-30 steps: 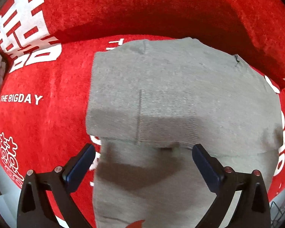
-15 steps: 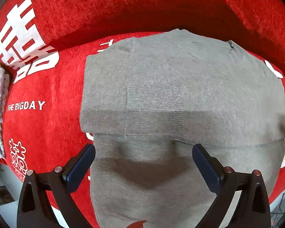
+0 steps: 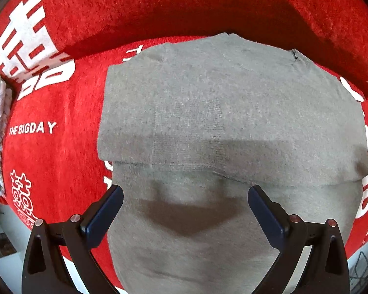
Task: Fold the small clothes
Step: 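Open both tools and withdraw from the folded sweater, then move both open tools to the sweater hem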
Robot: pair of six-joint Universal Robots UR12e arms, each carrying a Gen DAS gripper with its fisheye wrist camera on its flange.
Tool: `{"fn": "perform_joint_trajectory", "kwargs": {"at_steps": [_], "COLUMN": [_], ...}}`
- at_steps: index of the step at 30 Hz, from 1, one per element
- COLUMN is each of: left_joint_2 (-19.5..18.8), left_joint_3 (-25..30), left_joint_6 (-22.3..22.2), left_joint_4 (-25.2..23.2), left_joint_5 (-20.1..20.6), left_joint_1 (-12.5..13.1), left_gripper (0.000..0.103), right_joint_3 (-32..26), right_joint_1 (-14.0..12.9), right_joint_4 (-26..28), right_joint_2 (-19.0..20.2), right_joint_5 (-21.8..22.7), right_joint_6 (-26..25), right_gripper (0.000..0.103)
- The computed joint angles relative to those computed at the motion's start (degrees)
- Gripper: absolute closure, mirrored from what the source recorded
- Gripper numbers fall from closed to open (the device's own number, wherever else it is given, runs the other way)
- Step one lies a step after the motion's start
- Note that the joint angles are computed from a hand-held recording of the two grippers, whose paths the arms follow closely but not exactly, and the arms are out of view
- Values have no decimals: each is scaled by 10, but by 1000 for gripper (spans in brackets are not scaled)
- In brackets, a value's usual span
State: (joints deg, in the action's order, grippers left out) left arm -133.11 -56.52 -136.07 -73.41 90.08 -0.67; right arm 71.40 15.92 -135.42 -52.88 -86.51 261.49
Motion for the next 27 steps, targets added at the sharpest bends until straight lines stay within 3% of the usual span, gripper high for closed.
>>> {"fn": "perform_joint_trajectory", "kwargs": {"at_steps": [8, 12, 16, 20, 23, 27], "left_joint_2": [-7, -5, -2, 1, 4, 10], "left_joint_3": [10, 4, -1, -8, -12, -20], "left_joint_6": [-23, -37, -39, -37, -42, -40], "left_joint_4": [-30, -23, -29, -29, -30, -24], "left_joint_5": [10, 20, 19, 22, 21, 21], "left_joint_1": [4, 5, 6, 5, 6, 6], "left_gripper": [1, 1, 1, 1, 1, 1], "right_joint_3": [3, 29, 60, 64, 56, 76], "right_joint_1": [-7, -10, -9, -4, -3, -8], "right_joint_4": [-53, -127, -194, -169, -85, -102], "right_joint_2": [18, 26, 21, 8, -4, -15], "right_joint_5": [70, 93, 68, 15, -13, 17], "right_joint_6": [5, 75, 144, 154, 137, 135], "right_gripper": [0, 0, 0, 1, 1, 1]}}
